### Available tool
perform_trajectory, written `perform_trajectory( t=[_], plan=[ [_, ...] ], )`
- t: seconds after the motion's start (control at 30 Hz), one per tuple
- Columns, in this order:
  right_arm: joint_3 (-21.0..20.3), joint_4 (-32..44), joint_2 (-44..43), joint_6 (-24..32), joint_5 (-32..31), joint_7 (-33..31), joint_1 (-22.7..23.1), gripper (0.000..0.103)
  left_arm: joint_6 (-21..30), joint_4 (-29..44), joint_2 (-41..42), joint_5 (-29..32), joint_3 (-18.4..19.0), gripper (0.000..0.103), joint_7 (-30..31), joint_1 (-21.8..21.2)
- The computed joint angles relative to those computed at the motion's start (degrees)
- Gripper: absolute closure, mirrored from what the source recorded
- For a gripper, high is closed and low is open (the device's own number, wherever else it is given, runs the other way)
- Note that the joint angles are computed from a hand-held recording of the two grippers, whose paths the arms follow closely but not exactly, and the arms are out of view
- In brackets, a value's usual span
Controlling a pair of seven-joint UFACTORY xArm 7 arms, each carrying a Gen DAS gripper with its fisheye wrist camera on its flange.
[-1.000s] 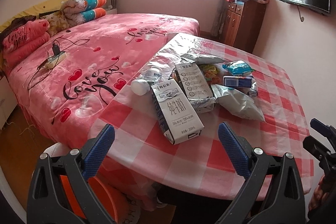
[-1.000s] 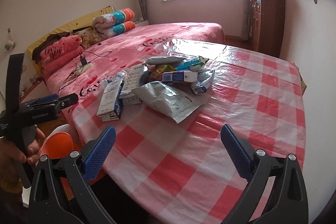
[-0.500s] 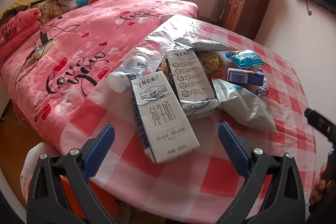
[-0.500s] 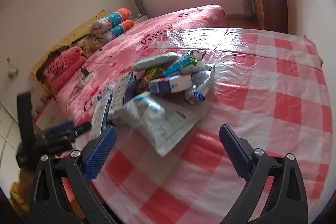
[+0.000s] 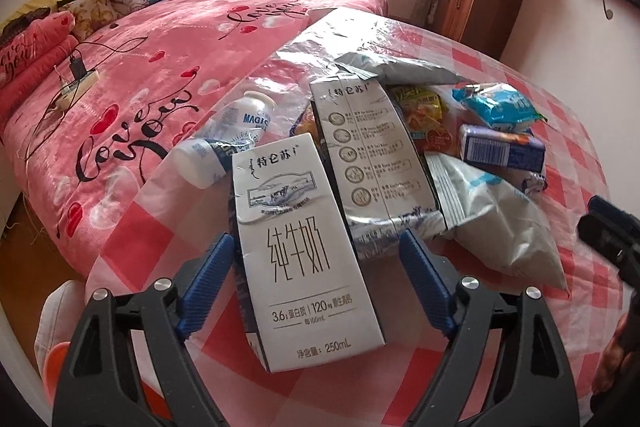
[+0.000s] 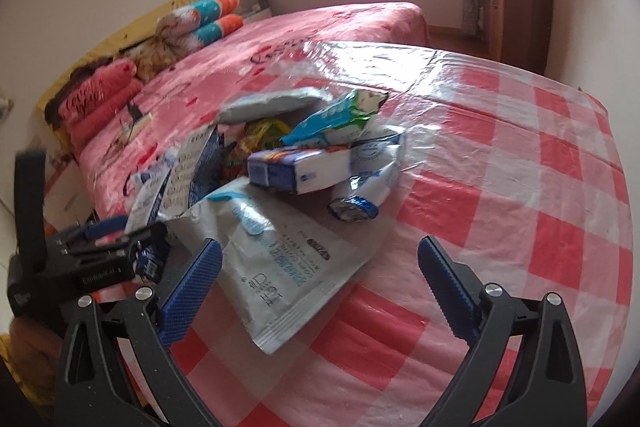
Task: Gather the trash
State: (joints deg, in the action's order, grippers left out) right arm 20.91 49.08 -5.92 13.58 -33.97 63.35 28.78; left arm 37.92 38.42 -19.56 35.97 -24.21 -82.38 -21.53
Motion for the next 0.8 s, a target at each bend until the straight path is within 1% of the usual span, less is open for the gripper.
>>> perform_trajectory(
  t=[0.1,0.2,0.33,0.47,0.63,0.67,0.8],
  plan=[
    [-0.3,1.8,2.2,1.0,1.5,-3.0,1.1,0.006,-0.3,-0.1,-0.1,0.6,0.1,0.022,-0.6,0.4],
    [-1.0,3.9,4.3,3.0,1.4,-4.8,2.6,0.006,-0.6,0.0,0.2,1.1,0.1,0.022,-1.1,0.8],
    [-2.2,5.9,6.6,4.2,4.6,-9.3,4.8,0.006,-1.0,-0.1,0.2,1.7,0.1,0.022,-1.3,0.9],
    [-3.1,7.2,8.7,3.8,11.2,-16.3,6.1,0.006,-1.7,-0.7,-0.1,2.3,0.2,0.021,-1.6,1.1],
    [-4.2,9.0,11.0,4.2,14.9,-21.4,7.2,0.006,-1.6,-1.4,-0.9,1.3,0.0,0.02,-1.3,0.6],
    [-4.2,9.0,11.5,3.6,16.3,-22.7,7.2,0.006,-1.5,-1.5,-1.1,1.0,0.0,0.02,-1.0,0.5],
    [-4.9,9.3,12.3,1.9,18.2,-25.4,7.5,0.005,-0.6,-2.2,-2.0,0.1,-0.5,0.02,-0.3,0.1]
  ],
)
